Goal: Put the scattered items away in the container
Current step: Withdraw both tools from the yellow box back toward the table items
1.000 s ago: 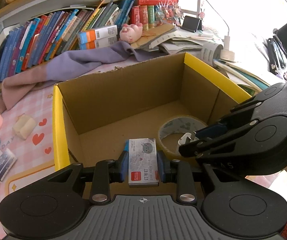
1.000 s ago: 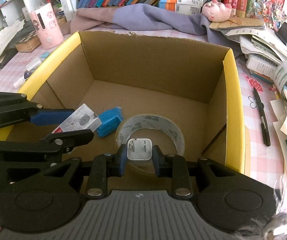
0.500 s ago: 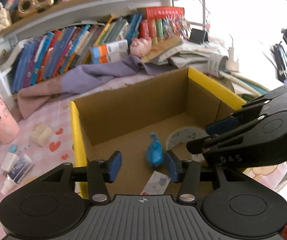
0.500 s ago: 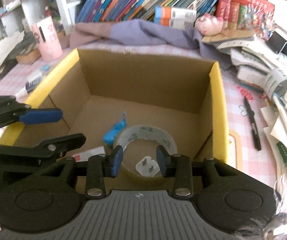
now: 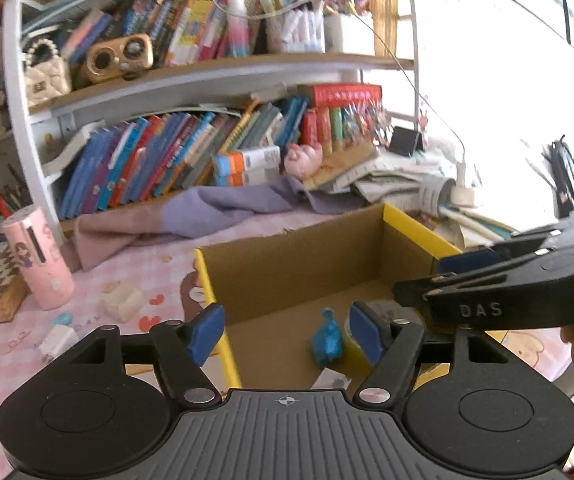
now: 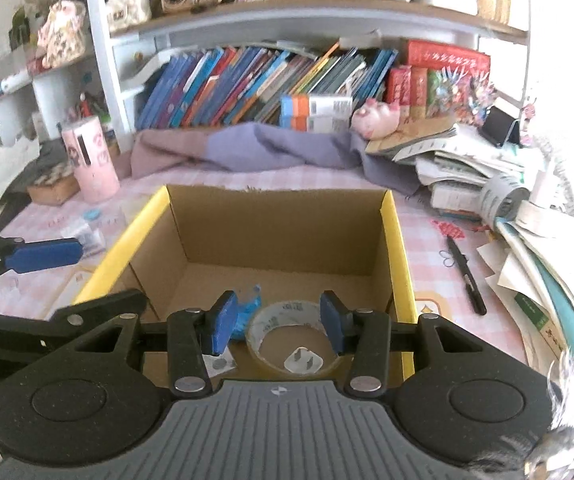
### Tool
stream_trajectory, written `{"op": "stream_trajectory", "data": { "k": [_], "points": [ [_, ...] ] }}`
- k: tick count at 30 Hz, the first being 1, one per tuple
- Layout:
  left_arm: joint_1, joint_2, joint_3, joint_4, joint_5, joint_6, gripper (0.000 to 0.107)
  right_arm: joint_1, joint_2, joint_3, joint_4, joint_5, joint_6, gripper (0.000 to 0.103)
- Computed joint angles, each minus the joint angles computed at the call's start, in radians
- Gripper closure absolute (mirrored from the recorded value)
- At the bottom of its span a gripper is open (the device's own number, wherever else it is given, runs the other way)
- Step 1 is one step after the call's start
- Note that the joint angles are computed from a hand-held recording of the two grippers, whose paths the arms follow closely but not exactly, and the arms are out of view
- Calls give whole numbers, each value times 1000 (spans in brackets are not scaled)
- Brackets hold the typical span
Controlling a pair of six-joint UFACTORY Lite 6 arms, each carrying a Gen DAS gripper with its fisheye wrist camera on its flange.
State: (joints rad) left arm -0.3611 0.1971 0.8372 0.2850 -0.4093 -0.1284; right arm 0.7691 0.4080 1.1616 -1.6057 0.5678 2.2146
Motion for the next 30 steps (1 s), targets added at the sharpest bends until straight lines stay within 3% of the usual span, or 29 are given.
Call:
{"op": "stream_trajectory", "data": {
  "k": [13,22,30],
  "points": [
    [231,-203,-224,461,-122,-313,34,241,32,56,169,304,77,58],
    [475,-333,-335,852,-237,-536,34,408,189,288,350,477,5,57],
    [710,-357,-359,1102,-368,-606,33,506,378,571,450,595,-79,55]
  ]
}}
